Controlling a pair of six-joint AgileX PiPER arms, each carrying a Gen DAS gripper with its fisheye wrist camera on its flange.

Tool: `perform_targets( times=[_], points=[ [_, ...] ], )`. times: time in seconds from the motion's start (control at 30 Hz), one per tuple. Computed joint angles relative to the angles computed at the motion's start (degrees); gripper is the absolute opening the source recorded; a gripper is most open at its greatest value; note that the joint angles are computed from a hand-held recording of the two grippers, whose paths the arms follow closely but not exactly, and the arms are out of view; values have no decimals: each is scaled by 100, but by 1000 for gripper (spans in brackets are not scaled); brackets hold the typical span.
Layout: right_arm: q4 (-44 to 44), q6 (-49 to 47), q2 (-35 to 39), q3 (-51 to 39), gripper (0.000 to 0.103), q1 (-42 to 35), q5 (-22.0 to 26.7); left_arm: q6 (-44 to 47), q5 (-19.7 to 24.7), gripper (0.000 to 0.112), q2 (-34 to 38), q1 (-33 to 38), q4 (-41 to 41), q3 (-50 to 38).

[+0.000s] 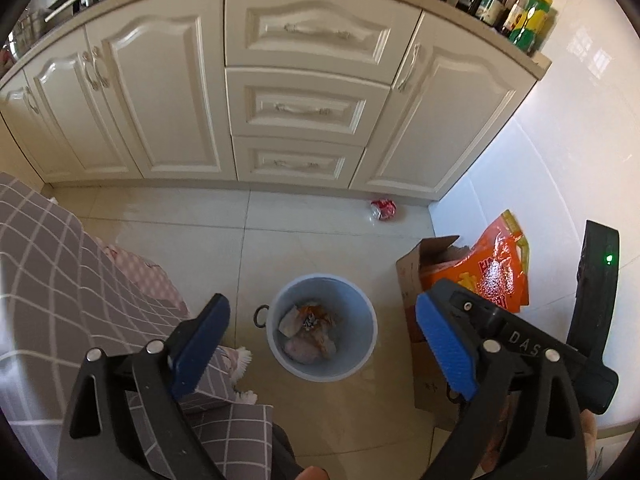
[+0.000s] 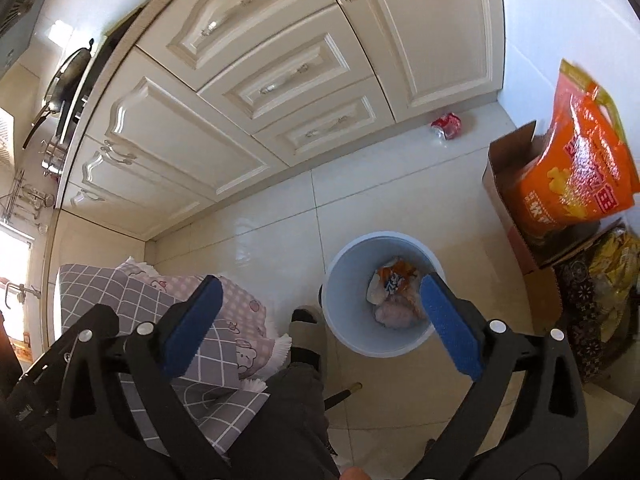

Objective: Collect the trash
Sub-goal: 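Carry the items to the blue bin and open both grippers over it, then move both open tools back from the bin to the table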

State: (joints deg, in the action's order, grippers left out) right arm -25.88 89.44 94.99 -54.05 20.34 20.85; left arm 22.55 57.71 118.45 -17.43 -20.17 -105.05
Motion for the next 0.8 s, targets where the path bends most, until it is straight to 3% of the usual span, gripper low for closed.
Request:
perform_targets(
  times=[0.37, 0.8],
  points=[
    [-802, 488, -511, -1002, 97, 930, 1516, 686, 34, 92, -1230, 821, -752, 549],
    [-1351, -88, 96, -3518, 97, 2221, 3119, 1629, 404, 92, -2260, 2478, -1537, 530]
  ],
)
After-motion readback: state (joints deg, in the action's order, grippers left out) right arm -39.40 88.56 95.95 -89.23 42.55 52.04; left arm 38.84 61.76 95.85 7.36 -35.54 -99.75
